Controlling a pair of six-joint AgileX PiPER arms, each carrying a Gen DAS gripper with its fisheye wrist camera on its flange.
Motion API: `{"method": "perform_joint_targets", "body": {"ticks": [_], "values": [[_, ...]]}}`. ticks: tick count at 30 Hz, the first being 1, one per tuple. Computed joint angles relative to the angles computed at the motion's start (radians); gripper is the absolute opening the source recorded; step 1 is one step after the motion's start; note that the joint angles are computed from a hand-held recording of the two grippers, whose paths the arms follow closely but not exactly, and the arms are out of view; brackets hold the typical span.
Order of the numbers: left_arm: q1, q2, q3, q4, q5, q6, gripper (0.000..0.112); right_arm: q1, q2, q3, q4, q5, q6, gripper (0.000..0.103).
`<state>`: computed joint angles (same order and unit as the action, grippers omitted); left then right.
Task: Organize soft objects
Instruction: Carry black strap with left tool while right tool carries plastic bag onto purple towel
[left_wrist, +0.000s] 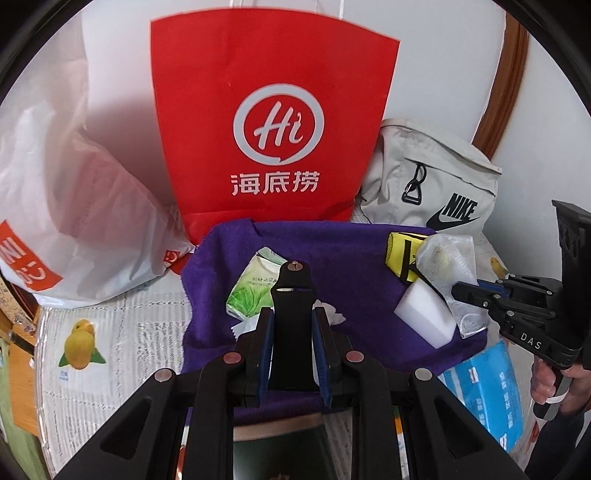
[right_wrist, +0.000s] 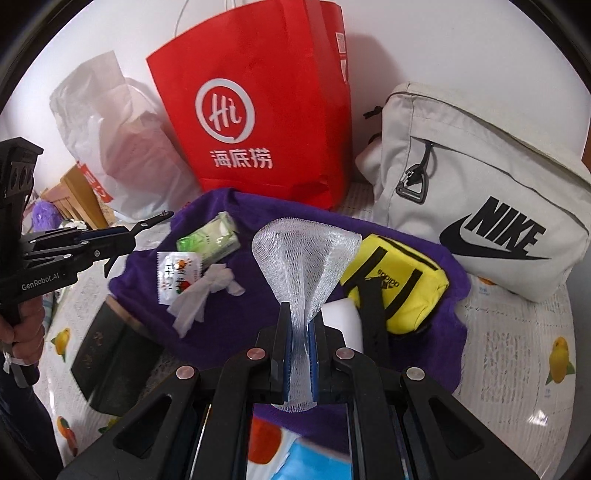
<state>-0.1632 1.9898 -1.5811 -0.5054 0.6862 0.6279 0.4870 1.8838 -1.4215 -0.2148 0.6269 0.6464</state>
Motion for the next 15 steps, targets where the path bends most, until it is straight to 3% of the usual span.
{"method": "perform_joint_targets", "body": {"ticks": [7, 15], "values": [[-0.036, 0.112, -0.129, 0.042, 0.05, -0.062, 0.02, -0.043, 0.071, -0.077, 0.114, 0.037, -0.15, 0.008], [-0.059, 0.223, -0.265, 0.11, 0.13, -0.156, 0.02, -0.082, 0.15, -0.129, 0.166, 0.078, -0.171, 0.008]]}}
